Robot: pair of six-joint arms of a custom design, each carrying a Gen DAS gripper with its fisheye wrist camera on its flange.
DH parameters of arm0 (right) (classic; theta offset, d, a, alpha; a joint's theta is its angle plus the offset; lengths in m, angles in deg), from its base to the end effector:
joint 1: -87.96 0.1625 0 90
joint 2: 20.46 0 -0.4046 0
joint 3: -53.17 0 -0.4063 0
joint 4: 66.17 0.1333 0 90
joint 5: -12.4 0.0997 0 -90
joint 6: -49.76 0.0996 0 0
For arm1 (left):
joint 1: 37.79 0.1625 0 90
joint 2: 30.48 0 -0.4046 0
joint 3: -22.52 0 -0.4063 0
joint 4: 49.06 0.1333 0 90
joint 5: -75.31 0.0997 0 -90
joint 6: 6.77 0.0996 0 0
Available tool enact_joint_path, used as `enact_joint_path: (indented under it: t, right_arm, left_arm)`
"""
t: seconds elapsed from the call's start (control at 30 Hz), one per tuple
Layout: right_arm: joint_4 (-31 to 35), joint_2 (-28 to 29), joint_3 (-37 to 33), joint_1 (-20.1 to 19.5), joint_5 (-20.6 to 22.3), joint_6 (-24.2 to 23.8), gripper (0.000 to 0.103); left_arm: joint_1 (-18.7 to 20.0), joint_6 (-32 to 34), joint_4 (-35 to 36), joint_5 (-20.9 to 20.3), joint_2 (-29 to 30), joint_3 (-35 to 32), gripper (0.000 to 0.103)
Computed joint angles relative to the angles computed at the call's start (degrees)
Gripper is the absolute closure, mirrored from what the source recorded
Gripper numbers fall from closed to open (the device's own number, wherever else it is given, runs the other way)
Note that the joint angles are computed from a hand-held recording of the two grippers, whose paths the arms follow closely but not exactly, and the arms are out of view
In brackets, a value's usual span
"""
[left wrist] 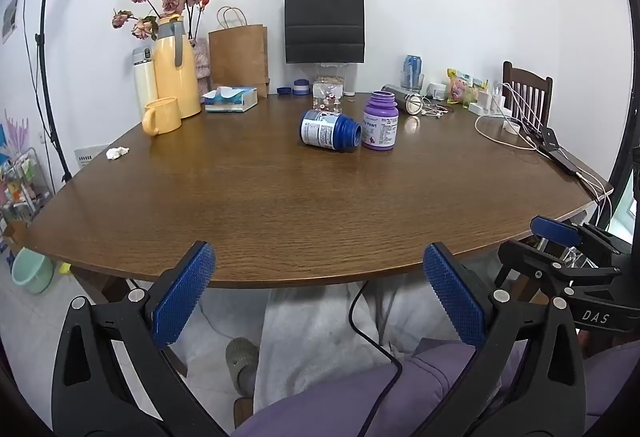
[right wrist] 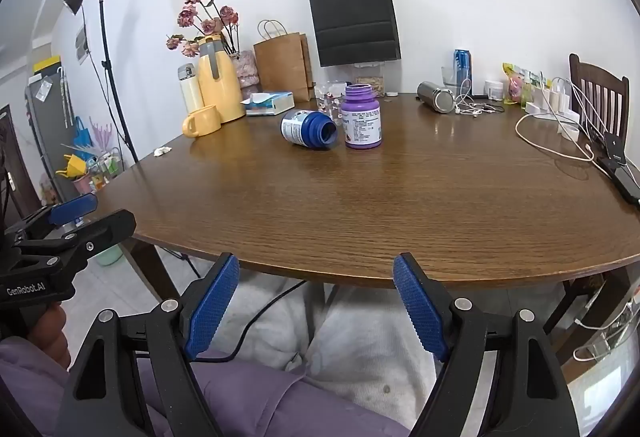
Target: Flip cup upright
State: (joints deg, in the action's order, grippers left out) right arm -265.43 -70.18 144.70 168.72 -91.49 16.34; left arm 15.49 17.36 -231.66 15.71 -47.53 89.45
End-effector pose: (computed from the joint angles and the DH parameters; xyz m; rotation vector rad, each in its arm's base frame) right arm -0.0031 -0.7005 0.2553 0.2856 -2.1867 1.2694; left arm -0.3192 -0.7352 -0.0250 1.0397 2.2964 -1.0491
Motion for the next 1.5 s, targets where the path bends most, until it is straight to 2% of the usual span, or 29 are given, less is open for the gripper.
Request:
enact_joint_path:
  t: [1.5]
  right_arm:
    - [-0.3, 0.3, -0.1, -0.3, 0.3, -0.1, 0.019]
  left_arm:
    - [0.5, -0.6, 1.4, 0.3, 0.5, -0.3, 0.000]
